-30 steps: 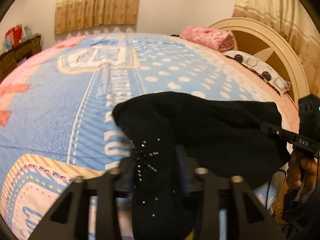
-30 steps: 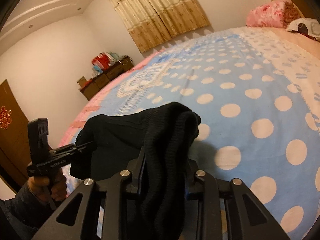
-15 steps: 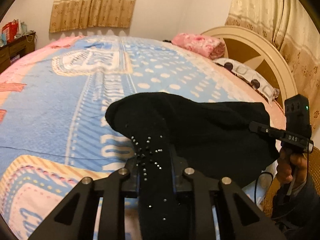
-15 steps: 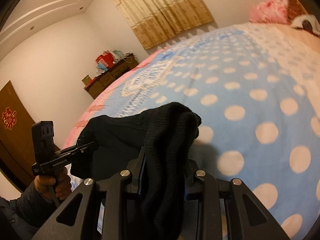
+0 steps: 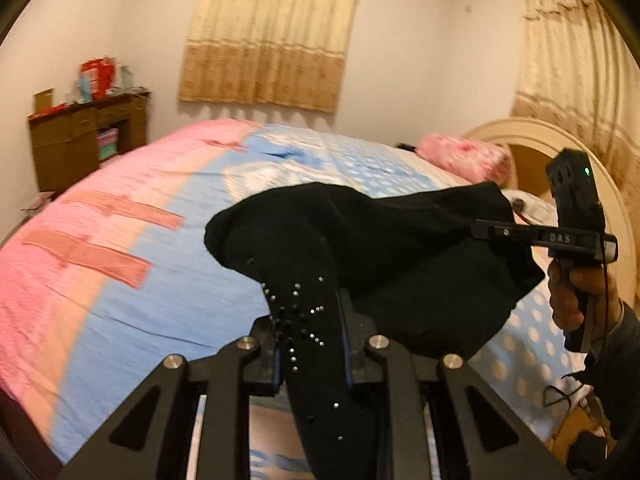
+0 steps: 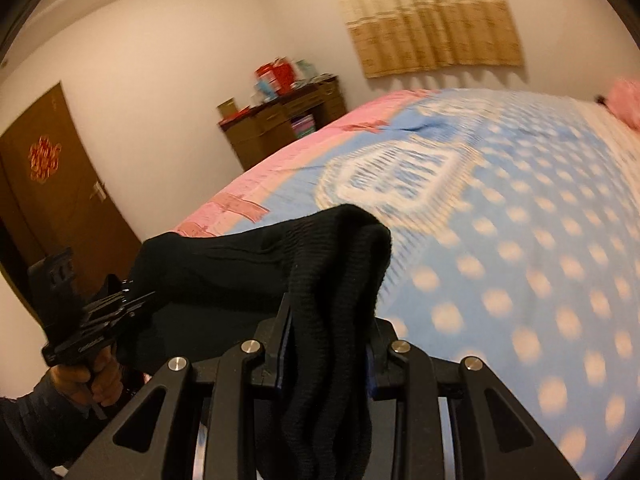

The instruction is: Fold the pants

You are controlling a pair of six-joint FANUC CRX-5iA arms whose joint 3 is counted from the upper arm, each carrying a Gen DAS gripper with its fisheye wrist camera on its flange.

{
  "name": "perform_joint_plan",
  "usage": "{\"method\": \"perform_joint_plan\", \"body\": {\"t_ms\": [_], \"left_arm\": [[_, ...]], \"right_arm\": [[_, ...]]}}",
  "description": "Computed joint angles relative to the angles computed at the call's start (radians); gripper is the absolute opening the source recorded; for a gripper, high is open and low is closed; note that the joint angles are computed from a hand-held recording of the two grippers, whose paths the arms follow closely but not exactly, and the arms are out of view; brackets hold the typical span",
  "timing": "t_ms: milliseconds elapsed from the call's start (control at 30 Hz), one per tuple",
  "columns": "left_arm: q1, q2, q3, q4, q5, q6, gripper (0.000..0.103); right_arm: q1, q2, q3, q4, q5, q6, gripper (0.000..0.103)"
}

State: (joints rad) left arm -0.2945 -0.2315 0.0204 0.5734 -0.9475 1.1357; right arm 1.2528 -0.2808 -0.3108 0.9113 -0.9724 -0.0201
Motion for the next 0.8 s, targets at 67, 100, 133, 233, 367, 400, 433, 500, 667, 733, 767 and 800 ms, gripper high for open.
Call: {"method": "perform_joint_plan", "body": {"t_ms": [67, 100, 133, 233, 367, 400, 433, 500, 667, 733, 767, 800], "left_arm": [[0.031, 0.01, 0.011, -0.015, 0.019, 0.016, 0.021], [0.041, 0.015, 0.017, -0.021, 0.024, 0.024, 0.021], [0.057, 0.022, 0.021, -0.025, 0.031, 0.033, 0.021], [0.09, 0.047, 0.037, -0.047, 0.048, 0.068, 0.021], [0.107, 0.088, 0.065, -0.114, 0.049, 0.14, 0.021], [0.107, 0.098, 0.072, -0.132, 0.047, 0.157, 0.021], [0.114, 0.104, 0.071, -0.141, 0.047, 0.162, 0.021], [0.124, 0.115, 0.067, -0.15, 0.046, 0.169, 0.021], [0.128, 0.125, 0.056, -0.176, 0.045, 0.19, 0.021], [0.123, 0.131, 0.06, -0.192, 0.046, 0.199, 0.021], [0.122, 0.132, 0.059, -0.194, 0.046, 0.202, 0.021], [0.122, 0.133, 0.059, -0.197, 0.046, 0.204, 0.021]], "right_arm": [[-0.07, 0.08, 0.101, -0.068, 0.048, 0.133, 0.028], [-0.096, 0.109, 0.138, -0.095, 0.066, 0.181, 0.028], [-0.13, 0.158, 0.198, -0.138, 0.087, 0.253, 0.028], [-0.186, 0.252, 0.315, -0.232, 0.115, 0.385, 0.028], [-0.255, 0.39, 0.487, -0.381, 0.111, 0.564, 0.028], [-0.267, 0.414, 0.518, -0.41, 0.107, 0.595, 0.028], [-0.279, 0.442, 0.554, -0.443, 0.098, 0.631, 0.028], [-0.305, 0.497, 0.626, -0.505, 0.079, 0.694, 0.028], [-0.341, 0.583, 0.732, -0.59, 0.048, 0.786, 0.028], [-0.35, 0.601, 0.751, -0.606, 0.045, 0.802, 0.028], [-0.356, 0.611, 0.761, -0.617, 0.044, 0.81, 0.028], [-0.359, 0.618, 0.768, -0.624, 0.041, 0.815, 0.028]]}}
